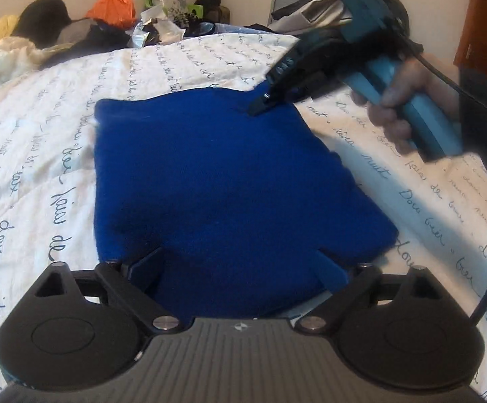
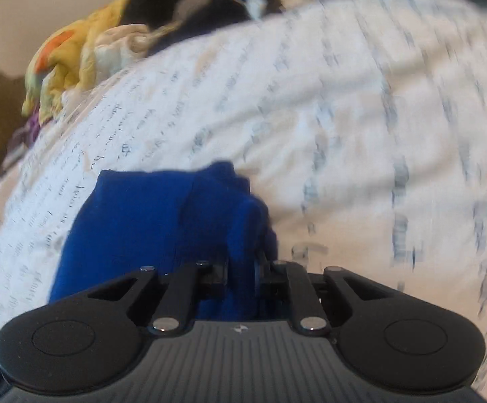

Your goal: Fold small clothes

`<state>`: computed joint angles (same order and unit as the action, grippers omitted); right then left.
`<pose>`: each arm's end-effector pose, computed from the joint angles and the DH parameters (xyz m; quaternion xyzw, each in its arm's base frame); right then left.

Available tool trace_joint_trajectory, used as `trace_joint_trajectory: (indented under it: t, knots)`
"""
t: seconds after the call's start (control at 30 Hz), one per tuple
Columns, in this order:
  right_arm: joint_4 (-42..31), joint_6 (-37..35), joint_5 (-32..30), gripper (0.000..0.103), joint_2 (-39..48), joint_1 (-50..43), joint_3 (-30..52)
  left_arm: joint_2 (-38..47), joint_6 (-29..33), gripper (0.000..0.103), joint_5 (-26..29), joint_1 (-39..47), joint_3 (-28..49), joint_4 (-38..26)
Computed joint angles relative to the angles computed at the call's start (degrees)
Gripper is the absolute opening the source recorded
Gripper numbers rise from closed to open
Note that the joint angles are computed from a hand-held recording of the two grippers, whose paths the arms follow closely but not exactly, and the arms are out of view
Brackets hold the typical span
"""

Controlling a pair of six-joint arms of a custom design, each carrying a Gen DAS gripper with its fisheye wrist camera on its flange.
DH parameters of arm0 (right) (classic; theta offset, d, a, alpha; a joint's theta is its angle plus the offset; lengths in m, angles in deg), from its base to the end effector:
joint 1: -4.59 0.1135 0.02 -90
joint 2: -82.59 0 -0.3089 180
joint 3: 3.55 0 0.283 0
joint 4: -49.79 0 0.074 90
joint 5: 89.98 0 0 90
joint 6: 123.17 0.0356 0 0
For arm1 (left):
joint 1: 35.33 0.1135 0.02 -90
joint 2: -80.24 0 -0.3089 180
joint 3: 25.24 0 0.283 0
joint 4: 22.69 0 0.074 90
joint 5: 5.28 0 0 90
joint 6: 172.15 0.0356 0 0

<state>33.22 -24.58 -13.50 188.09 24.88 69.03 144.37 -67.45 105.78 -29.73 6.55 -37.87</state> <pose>0.3823 0.1502 0.1748 -0.1355 0.9226 0.1927 0.3054 0.1970 0.0065 0.1610 0.1387 0.9082 -0.1049 0.3806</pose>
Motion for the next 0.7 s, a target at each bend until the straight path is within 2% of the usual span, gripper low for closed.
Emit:
trace_joint_trajectory:
  t: [0.07,0.13,0.17,0.23,0.3,0.37,0.4,0.47,0.5,0.53,0.57,0.6,0.63,0.67,0.7]
  knots:
    - [4.0,-7.8,5.5,0.013,-2.3,2.9,-2.7,0.4,-0.2,0.100,0.3,0.0,-0.5,1.2]
    - [5.5,-13.9,11.0,0.012,-0.3,4.2,-3.5,0.7,0.0,0.101,0.0,-0.4,-1.1,2.3]
    - [9.9,-13.8,8.8,0.012,-0.4,3.1,-5.8,0.6,-0.2,0.101,-0.4,-0.6,-1.2,2.5]
    - [8.3,-9.8,6.4,0.016,-2.1,1.7,-6.4,0.3,-0.4,0.101,-0.3,-0.5,-1.3,2.3]
    - [4.1,-6.3,8.3,0.021,-5.0,2.1,-5.8,0.3,-0.3,0.102,0.1,0.0,-1.2,2.1]
    - [8.9,-3.5,12.1,0.021,-10.3,4.0,-10.0,0.5,-0.3,0.102,0.1,0.0,-1.1,2.2]
    - [11.9,-2.2,11.5,0.024,-12.3,4.8,-12.1,0.4,-0.3,0.102,0.0,0.0,-1.2,2.3]
    - [12.2,-1.8,6.0,0.038,-13.3,6.0,-12.7,0.3,-0.5,0.102,-0.1,-0.1,-1.2,2.2]
    - [10.3,-2.9,4.8,0.052,-12.2,7.3,-11.7,0.3,-0.4,0.102,-0.3,-0.2,-1.1,2.1]
    - [7.7,-4.7,6.0,0.059,-10.2,8.9,-10.0,0.3,-0.3,0.102,-0.4,-0.3,-1.0,1.9]
    - [3.1,-6.6,9.0,0.059,-7.1,10.5,-6.9,0.3,-0.2,0.102,-0.3,-0.1,-0.9,1.8]
    - [5.5,-8.0,12.3,0.062,-3.0,11.7,-6.6,0.4,-0.2,0.102,-0.3,0.0,-0.9,1.7]
    - [13.0,-9.0,11.4,0.077,-1.8,11.0,-9.1,0.4,-0.2,0.102,-0.2,0.0,-0.8,1.7]
    - [16.0,-8.8,9.4,0.082,-0.1,9.5,-9.3,0.3,-0.3,0.102,-0.5,-0.1,-0.7,1.5]
    - [16.6,-7.4,7.0,0.082,0.9,8.0,-8.5,0.3,-0.4,0.102,-0.4,-0.1,-0.6,1.3]
